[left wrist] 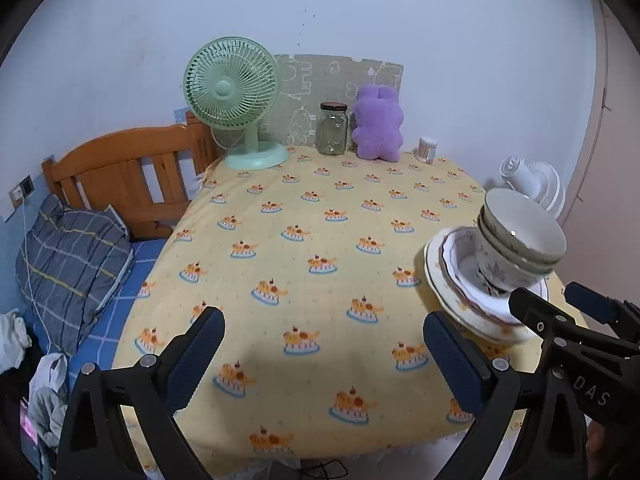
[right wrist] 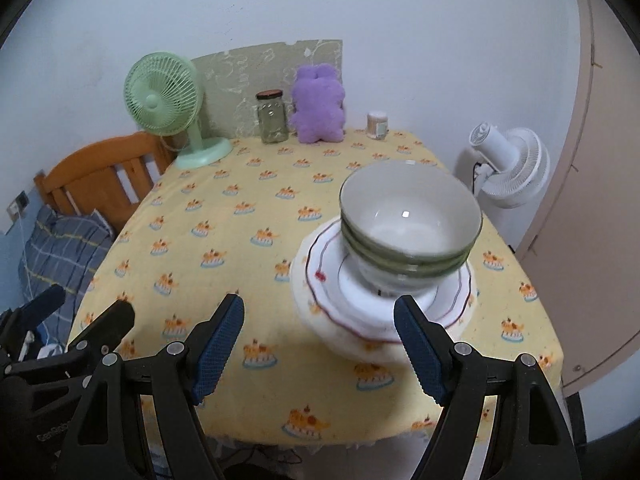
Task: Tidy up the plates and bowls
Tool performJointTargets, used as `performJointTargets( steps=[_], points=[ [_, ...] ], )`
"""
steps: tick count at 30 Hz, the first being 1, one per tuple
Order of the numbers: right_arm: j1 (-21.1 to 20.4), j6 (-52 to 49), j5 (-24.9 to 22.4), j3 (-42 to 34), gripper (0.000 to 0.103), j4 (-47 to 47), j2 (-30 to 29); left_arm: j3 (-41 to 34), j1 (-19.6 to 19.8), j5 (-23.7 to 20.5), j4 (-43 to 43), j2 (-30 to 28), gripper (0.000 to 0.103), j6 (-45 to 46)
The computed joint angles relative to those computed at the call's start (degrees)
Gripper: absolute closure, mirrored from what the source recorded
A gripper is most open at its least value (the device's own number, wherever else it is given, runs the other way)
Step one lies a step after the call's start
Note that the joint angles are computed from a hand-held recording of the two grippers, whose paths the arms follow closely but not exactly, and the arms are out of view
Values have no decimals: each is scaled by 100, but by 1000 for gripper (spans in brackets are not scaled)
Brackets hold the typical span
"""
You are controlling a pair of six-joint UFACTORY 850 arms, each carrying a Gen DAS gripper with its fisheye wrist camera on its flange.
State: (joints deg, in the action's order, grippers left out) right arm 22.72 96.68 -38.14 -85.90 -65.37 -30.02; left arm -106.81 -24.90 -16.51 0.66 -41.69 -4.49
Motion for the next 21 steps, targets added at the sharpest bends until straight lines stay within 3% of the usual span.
performJointTargets(
  steps=[8, 21],
  points=[
    [115, 555, 106, 620, 23, -468, 346, 786, -115, 423, 1265, 475, 2, -1384],
    [166, 851, 5, 993, 23, -730, 637, 1070, -241, 533, 2114, 694, 2, -2255]
  ],
)
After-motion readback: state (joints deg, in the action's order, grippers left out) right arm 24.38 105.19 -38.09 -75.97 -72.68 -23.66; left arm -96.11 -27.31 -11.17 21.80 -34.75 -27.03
